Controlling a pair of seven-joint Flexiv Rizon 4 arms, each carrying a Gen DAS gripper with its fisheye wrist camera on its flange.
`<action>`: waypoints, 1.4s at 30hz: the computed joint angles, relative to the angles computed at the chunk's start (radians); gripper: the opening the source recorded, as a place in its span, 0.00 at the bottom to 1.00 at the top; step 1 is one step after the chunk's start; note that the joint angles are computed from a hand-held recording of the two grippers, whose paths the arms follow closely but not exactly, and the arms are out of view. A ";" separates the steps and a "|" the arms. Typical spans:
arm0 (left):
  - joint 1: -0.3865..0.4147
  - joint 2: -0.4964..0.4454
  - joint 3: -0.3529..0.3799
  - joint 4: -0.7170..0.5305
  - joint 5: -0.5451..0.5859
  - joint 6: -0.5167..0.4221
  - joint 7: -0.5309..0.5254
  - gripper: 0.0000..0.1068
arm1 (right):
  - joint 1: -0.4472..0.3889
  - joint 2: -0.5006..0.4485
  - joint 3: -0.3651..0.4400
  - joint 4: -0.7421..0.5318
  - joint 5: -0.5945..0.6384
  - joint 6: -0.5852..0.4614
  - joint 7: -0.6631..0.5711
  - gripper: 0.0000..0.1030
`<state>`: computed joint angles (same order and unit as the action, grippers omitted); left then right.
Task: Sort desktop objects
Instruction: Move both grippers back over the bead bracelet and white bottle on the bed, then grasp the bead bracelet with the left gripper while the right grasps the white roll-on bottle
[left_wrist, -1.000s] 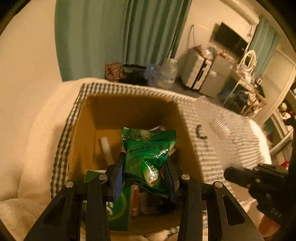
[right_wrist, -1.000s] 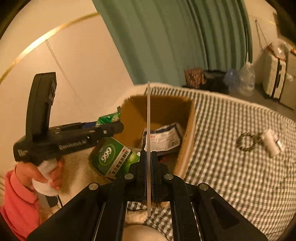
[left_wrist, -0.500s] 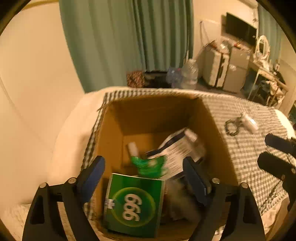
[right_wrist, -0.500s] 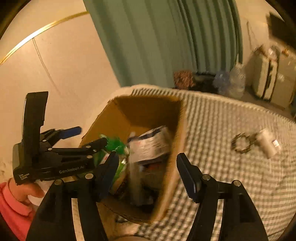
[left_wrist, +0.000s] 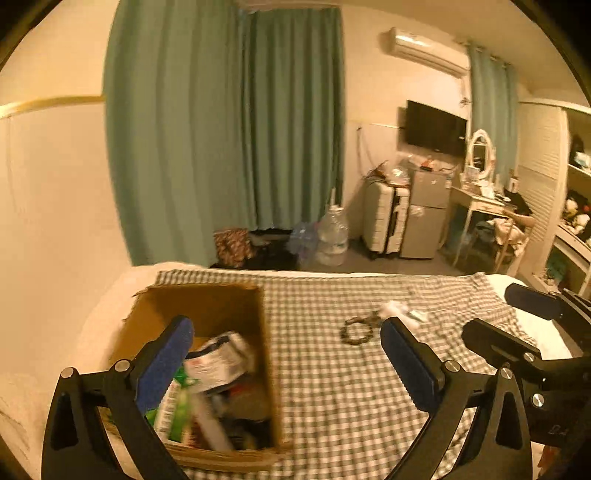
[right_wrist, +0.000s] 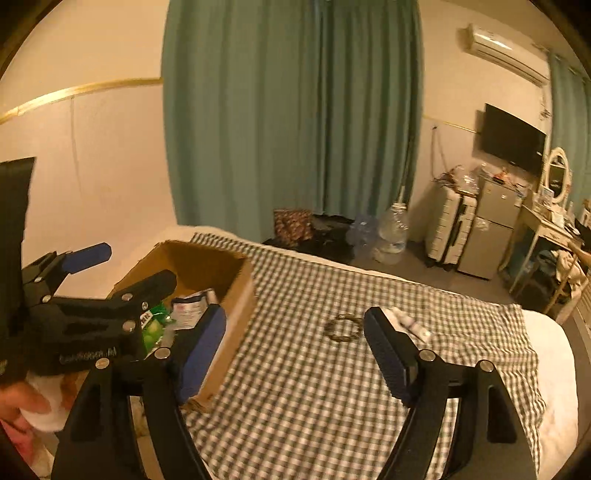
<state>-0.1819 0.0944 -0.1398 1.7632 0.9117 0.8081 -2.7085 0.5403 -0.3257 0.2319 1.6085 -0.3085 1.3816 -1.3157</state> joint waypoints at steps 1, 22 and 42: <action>-0.005 -0.020 -0.014 -0.022 -0.011 -0.018 0.006 0.96 | -0.016 0.008 0.009 0.008 0.019 0.008 -0.006 0.76; -0.180 -0.476 0.127 -0.310 -0.012 -0.006 -0.109 0.96 | -0.353 -0.220 0.189 -0.112 0.337 0.044 -0.258 0.79; 0.040 -0.991 0.127 -0.643 -0.406 0.327 0.263 0.96 | -0.177 -0.777 0.154 -0.937 0.363 -0.369 -0.513 0.79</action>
<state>-0.1415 -0.8968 -0.0132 1.1199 0.5060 1.1350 -2.4457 0.3633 -1.1022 0.3860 0.6715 0.0542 1.0128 -1.8290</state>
